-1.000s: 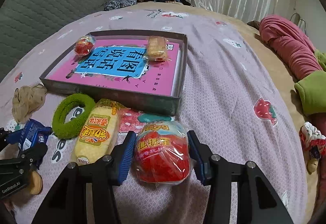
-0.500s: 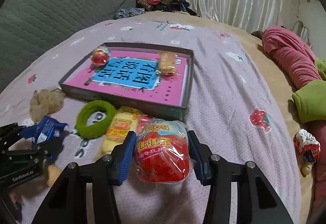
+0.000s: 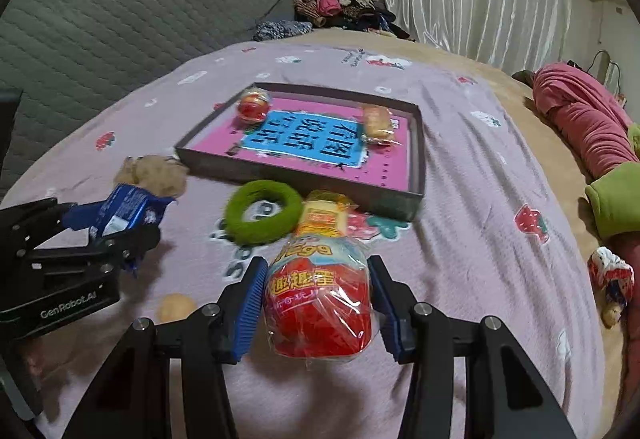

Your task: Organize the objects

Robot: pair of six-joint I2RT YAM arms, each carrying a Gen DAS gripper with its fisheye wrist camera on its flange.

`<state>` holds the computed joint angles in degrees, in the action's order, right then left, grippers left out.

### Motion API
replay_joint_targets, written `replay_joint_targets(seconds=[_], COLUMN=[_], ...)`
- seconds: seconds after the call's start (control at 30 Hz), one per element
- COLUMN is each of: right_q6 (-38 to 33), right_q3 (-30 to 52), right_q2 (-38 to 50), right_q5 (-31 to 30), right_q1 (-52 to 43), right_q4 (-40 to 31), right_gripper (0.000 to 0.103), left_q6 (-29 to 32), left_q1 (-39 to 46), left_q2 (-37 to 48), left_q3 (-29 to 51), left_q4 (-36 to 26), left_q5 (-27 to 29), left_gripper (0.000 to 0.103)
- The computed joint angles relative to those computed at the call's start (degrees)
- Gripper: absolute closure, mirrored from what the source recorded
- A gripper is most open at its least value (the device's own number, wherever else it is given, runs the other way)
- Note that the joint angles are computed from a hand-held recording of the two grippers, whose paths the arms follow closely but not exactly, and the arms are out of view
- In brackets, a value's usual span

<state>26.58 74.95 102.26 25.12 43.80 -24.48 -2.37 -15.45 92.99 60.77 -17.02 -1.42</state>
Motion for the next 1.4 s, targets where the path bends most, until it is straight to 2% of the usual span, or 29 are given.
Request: replay_joint_targets(seconds=[0.2,0.5,0.7,1.03,1.4], right_q6=[5.82,13.53,15.72,17.53,18.13], right_q3=[-2.73,-2.77,0.64,6.80,13.85], right_q2=[-2.96,-5.65,-6.09,-6.99,-6.51], right_q5=[2.93,8.25,12.08,17.36,22.36], right_q1=[5.03,10.24,13.57,18.39,21.57], right_q4=[0.13,-4.00,-9.52,-16.39,-22.59], right_gripper=[0.052,0.052,0.052,0.052,0.052], left_q6=[0.95,1.52,1.04,1.31,3.05], left_q1=[-0.04,-0.03,0.07,0.82,1.40], left_q2=[-6.57,-16.24,-22.59,-30.79,-35.10], left_q3=[-4.00,-9.29,-11.95,-10.68,-8.15], left_q4=[-0.67,-3.00,-5.65,-11.50,-15.94], left_q5=[-0.23,-0.31,-0.43,-0.72,-0.13], left_gripper=[0.049,0.049,0.049,0.049,0.049])
